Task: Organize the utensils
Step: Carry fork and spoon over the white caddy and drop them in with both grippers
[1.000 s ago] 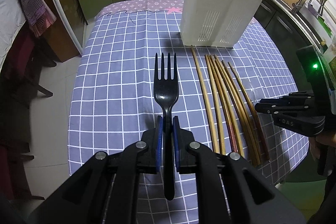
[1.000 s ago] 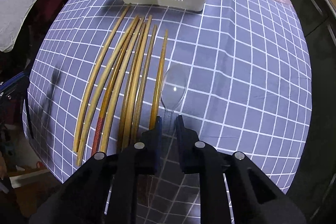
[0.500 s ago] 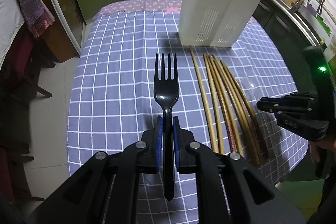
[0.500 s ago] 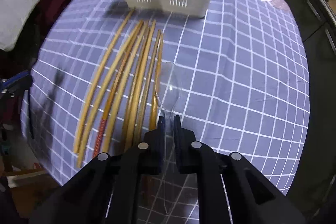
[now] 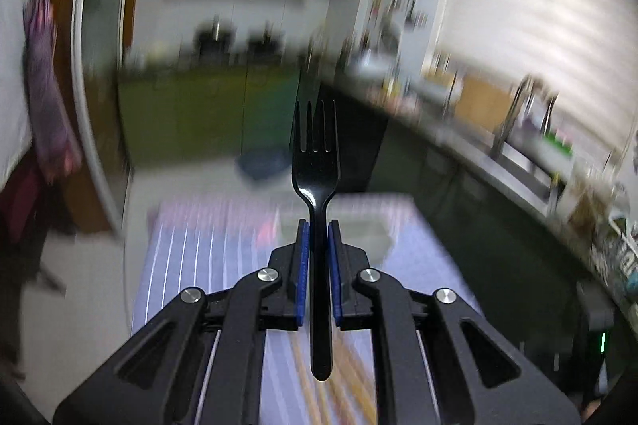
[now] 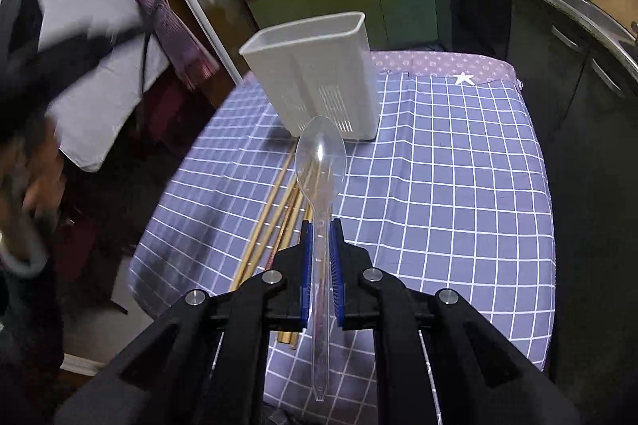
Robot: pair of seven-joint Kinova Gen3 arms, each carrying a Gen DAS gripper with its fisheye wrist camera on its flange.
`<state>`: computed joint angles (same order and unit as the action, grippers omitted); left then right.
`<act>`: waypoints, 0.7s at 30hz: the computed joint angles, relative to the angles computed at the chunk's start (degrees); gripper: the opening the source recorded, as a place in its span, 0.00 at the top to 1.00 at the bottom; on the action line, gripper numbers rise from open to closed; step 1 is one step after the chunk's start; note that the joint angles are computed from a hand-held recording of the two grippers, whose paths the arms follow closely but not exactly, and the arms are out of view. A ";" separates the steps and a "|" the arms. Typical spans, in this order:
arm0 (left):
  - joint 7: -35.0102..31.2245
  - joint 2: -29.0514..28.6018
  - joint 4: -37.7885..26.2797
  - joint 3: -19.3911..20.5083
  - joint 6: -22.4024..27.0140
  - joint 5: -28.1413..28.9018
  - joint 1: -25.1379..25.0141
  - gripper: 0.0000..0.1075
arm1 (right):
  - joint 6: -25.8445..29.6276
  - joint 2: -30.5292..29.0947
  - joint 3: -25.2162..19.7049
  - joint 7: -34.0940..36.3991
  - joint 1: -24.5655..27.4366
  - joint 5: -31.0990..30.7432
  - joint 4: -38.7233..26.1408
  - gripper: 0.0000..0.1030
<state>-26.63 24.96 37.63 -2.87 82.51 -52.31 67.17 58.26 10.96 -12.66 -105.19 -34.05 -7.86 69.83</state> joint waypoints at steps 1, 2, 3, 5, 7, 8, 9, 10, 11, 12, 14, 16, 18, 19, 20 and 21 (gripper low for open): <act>-0.01 0.69 -0.37 -0.69 -1.44 -1.62 0.11 0.91 | -0.97 -0.73 -0.07 0.85 0.82 -1.28 1.27 0.91; 0.12 1.73 -0.81 -1.68 -3.36 -3.44 -0.02 0.91 | -1.63 -1.26 -0.12 1.82 1.65 -2.57 2.25 0.91; 0.30 2.78 -1.37 -2.59 -4.58 -4.60 -0.30 0.91 | -2.17 -1.82 -0.13 2.65 2.40 -3.74 3.15 0.91; 1.57 4.56 -1.54 -3.99 -8.07 -5.24 -2.00 0.91 | -3.29 -2.77 -0.04 4.15 3.79 -5.91 4.86 0.91; 1.71 6.12 -2.05 -4.69 -10.17 -4.31 -3.93 0.91 | -4.32 -3.39 0.10 5.99 5.25 -8.26 6.43 0.91; 1.51 7.12 -2.56 -5.08 -10.62 -3.79 -4.70 0.91 | -4.83 -3.74 0.18 6.77 5.86 -9.23 7.13 0.91; 1.02 8.24 -3.55 -5.51 -10.68 -3.25 -5.41 0.91 | -5.30 -4.12 0.24 7.12 6.11 -9.51 7.83 0.91; 0.92 9.34 -4.05 -6.05 -10.67 -2.64 -6.03 0.91 | -5.67 -4.44 0.31 7.61 6.46 -9.98 8.31 0.91; 0.74 10.21 -4.66 -6.36 -10.67 -1.83 -6.60 0.91 | -6.01 -4.64 0.39 8.26 6.88 -10.66 8.70 0.91; 1.17 10.55 -4.22 -6.91 -10.69 -1.27 -6.69 0.91 | -6.23 -4.65 0.49 9.03 7.30 -11.26 8.86 0.91; 2.53 10.38 -1.76 -7.58 -11.42 -0.35 -7.03 0.91 | -6.54 -4.94 0.51 9.68 7.57 -11.67 9.11 0.91; 4.42 9.05 2.10 -7.80 -12.40 -0.34 -6.71 0.91 | -6.91 -5.20 0.43 9.46 7.31 -11.19 8.96 0.91; 5.98 7.82 5.60 -7.50 -13.17 -1.14 -6.33 0.91 | -6.95 -4.95 0.31 9.37 7.00 -10.83 8.26 0.91; 6.37 7.39 6.79 -6.97 -13.34 -1.32 -6.38 0.91 | -6.79 -4.58 0.23 9.23 6.76 -10.53 7.51 0.91; 6.35 7.04 7.77 -6.30 -13.48 -1.36 -6.54 0.91 | -6.59 -4.17 0.17 8.89 6.40 -9.92 6.72 0.91; 6.18 6.67 8.54 -5.72 -13.48 -1.44 -6.67 0.91 | -6.34 -3.72 0.11 8.27 5.91 -9.12 5.81 0.91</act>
<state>-20.45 31.63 46.17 -8.59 69.03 -53.75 60.50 51.92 7.25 -12.54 -96.92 -28.14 -16.98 75.63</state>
